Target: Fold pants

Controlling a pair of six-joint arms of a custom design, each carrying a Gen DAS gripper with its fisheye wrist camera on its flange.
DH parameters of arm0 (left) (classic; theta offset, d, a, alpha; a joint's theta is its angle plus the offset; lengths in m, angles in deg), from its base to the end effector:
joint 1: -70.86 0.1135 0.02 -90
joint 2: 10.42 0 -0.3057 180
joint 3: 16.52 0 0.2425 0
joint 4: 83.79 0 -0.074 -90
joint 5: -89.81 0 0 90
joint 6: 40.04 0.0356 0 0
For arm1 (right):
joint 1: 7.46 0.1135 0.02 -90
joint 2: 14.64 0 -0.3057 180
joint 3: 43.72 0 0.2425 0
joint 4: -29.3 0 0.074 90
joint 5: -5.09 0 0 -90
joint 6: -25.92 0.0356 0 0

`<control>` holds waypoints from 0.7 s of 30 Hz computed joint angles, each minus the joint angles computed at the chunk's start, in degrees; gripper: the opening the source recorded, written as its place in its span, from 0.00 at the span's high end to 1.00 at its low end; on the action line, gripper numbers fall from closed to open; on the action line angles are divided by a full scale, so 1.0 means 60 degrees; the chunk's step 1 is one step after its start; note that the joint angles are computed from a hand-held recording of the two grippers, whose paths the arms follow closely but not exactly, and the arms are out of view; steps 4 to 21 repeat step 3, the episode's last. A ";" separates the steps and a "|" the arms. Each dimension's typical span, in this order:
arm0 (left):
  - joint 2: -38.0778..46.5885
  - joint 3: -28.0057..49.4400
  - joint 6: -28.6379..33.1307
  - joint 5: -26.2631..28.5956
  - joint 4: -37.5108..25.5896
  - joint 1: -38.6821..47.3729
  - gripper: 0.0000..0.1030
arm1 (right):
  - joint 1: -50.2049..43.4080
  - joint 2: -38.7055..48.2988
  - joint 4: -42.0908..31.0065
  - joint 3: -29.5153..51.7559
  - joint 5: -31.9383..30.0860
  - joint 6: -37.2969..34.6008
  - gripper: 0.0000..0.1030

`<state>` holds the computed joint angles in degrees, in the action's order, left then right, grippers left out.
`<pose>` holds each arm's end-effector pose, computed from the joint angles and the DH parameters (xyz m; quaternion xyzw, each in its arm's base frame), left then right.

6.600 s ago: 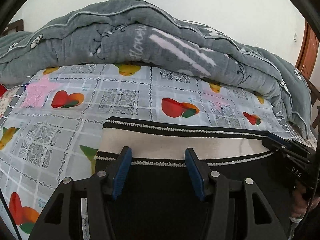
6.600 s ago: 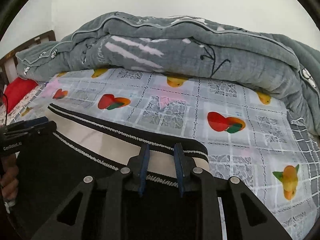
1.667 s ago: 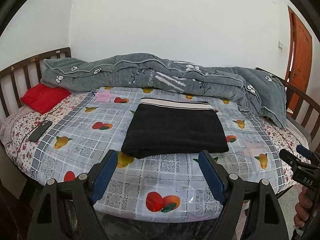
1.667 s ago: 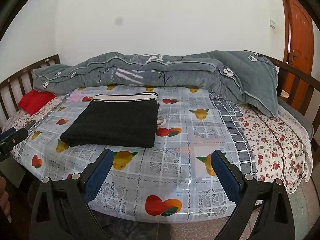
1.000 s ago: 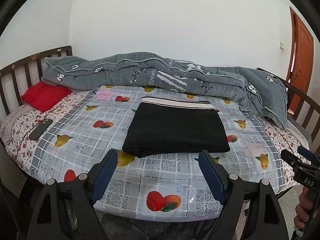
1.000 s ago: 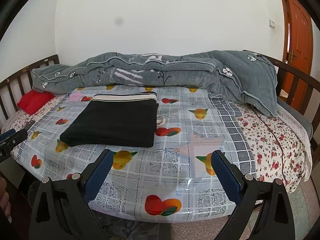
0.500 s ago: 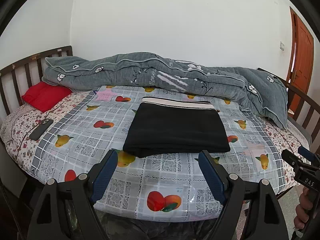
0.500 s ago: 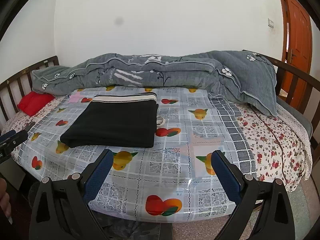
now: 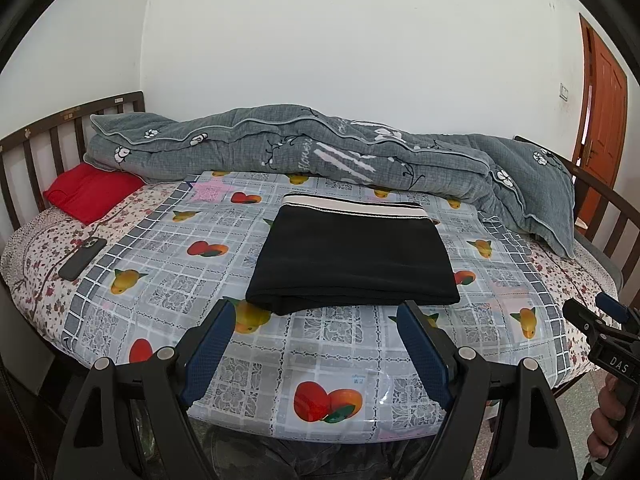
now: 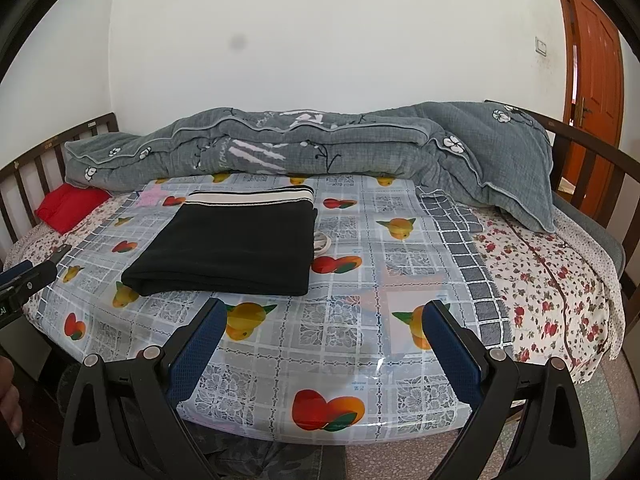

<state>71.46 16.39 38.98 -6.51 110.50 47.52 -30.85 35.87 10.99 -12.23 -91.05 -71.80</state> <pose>0.2090 -0.0859 0.1710 0.0698 0.8820 -0.0901 0.4573 0.1317 -0.0528 0.2041 0.0985 0.8898 -0.0726 0.4396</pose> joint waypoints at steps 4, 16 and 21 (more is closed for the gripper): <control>0.0009 -0.0011 0.0080 0.0115 0.0023 0.0082 0.21 | 0.0015 -0.0009 -0.0001 -0.0004 0.0004 0.0023 0.06; 0.0009 -0.0011 0.0080 0.0115 0.0023 0.0082 0.21 | 0.0015 -0.0009 -0.0001 -0.0004 0.0004 0.0023 0.06; 0.0009 -0.0011 0.0080 0.0115 0.0023 0.0082 0.21 | 0.0015 -0.0009 -0.0001 -0.0004 0.0004 0.0023 0.06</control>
